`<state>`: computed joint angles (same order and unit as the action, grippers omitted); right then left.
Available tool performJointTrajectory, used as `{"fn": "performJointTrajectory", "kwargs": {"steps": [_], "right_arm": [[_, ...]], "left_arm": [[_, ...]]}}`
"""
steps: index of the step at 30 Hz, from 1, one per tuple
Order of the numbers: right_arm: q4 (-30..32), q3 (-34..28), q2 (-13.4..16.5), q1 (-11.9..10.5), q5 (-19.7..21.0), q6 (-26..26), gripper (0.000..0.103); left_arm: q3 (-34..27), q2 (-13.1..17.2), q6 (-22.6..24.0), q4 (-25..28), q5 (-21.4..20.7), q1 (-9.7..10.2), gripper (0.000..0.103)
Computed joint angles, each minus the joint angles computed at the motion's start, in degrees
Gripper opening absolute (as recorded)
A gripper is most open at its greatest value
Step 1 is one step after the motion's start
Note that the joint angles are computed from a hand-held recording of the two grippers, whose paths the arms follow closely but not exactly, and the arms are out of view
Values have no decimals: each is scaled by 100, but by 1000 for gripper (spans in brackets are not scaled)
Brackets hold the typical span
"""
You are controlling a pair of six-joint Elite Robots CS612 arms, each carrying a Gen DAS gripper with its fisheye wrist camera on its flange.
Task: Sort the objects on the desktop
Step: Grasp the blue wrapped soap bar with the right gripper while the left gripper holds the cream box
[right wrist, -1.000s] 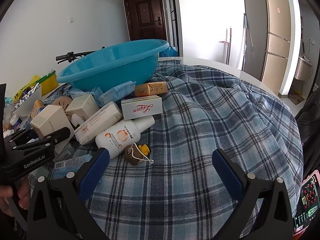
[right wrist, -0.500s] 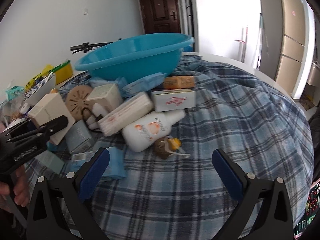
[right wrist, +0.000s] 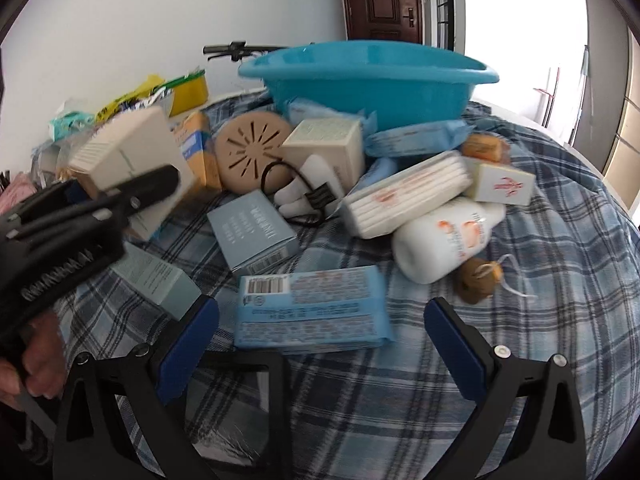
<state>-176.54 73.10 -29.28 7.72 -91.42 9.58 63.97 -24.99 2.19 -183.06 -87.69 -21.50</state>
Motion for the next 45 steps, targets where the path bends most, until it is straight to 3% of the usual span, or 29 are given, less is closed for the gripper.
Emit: {"fn": "performJointTrajectory", "kwargs": {"steps": [2,9,10,12,17,20,37,45], "right_arm": [[113,-79,45,19,-83,-2,103],[365,-125,45,-32,24,254,102],[330,-114,45,-42,72,268,99],[212,-79,41,-38,94,170,79],[234,-95,42,-32,57,21,75],[93,-9,15,-84,174,207,75],[-311,369,-175,-269,-530,833,74],[-579,440,-223,-229,-926,772,74]], "left_arm": [[-8,20,4,-24,181,-2,61],[-16,33,-106,27,-67,44,61],[-9,32,-84,9,-80,41,61],[11,23,-55,-8,-90,31,61],[-10,25,-54,44,-57,25,61],[-8,21,-43,27,-65,23,61],[-19,8,50,149,-200,-7,61],[-1,28,6,-80,90,-51,61]]}}
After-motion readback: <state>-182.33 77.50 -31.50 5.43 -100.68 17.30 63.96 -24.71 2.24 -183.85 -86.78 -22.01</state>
